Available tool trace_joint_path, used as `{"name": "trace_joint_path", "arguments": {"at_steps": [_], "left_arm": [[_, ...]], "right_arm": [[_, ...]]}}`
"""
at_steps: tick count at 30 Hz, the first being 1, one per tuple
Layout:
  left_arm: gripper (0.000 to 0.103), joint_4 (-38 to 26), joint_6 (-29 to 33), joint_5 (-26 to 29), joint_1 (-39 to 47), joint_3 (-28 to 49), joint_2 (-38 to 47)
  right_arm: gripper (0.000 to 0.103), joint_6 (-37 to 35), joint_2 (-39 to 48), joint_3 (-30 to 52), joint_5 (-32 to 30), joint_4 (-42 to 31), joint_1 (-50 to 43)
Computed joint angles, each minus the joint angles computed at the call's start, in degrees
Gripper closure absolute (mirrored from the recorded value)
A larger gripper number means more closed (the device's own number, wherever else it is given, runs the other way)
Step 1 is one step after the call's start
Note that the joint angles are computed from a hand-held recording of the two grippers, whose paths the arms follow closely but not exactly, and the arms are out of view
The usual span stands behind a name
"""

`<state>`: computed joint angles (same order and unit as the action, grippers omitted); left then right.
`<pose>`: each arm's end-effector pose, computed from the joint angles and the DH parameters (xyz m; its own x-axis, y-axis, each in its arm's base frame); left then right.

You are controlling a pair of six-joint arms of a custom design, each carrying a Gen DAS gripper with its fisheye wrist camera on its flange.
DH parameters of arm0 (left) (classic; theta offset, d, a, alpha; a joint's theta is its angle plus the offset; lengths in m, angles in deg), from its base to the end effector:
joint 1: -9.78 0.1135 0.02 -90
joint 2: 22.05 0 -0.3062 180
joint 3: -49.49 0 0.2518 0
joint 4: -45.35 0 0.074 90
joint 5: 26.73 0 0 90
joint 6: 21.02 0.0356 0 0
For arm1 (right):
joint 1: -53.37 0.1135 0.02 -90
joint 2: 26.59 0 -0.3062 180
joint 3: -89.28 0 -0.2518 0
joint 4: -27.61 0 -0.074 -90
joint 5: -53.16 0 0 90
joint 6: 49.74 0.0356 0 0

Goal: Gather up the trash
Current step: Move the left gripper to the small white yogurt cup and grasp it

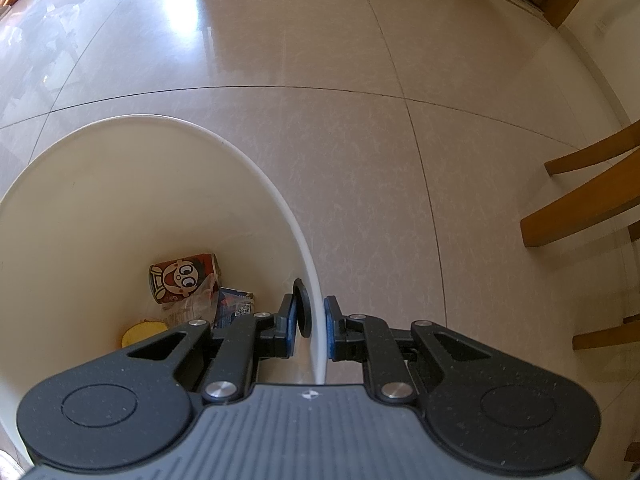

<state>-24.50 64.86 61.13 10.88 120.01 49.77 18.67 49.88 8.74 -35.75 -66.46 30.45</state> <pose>0.2115 0.0054 0.2950 -0.9415 -0.0899 -0.3248 -0.0991 0.9950 0.0120 0.1984 -0.0846 0.4059 -0.9555 0.0046 -0.2949 0.0467 0.9896 -0.1360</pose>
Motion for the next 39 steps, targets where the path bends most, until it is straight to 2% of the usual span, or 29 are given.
{"name": "trace_joint_path", "arguments": {"at_steps": [4,7,10,16,24,25,33,36,38,39], "left_arm": [[0.026,5.0,5.2,1.3,4.4,-3.7,1.3],[0.026,9.5,12.5,2.1,5.5,-7.9,0.7],[0.026,13.4,16.4,2.3,6.3,-12.6,0.5],[0.029,23.4,22.1,-1.6,3.6,-22.8,-1.1],[0.030,33.0,22.1,-1.4,1.8,-27.0,1.6],[0.035,34.0,22.4,-1.4,1.6,-27.4,2.0],[0.044,41.6,21.2,-1.0,2.4,-29.2,4.4],[0.049,42.1,20.4,0.2,3.4,-28.9,5.1],[0.057,41.5,20.2,1.9,4.5,-28.4,5.4],[0.057,41.4,20.2,2.0,4.5,-28.3,5.4]], "right_arm": [[0.086,0.6,0.2,0.0,0.4,0.0,0.4],[0.086,1.0,0.1,-0.3,0.8,0.3,0.9],[0.085,1.0,-0.5,-1.3,1.1,1.1,1.2],[0.085,1.7,-1.0,-2.2,1.9,1.7,2.0],[0.085,2.0,0.1,-0.7,1.9,0.6,1.8],[0.085,2.0,0.1,-0.6,1.8,0.6,1.7],[0.084,2.3,-0.2,-1.0,2.7,1.0,2.6],[0.084,2.4,-0.7,-1.6,3.0,1.3,3.0],[0.084,2.6,-0.7,-1.8,3.1,1.3,3.1],[0.084,2.6,-0.7,-1.9,3.1,1.4,3.1]]}}
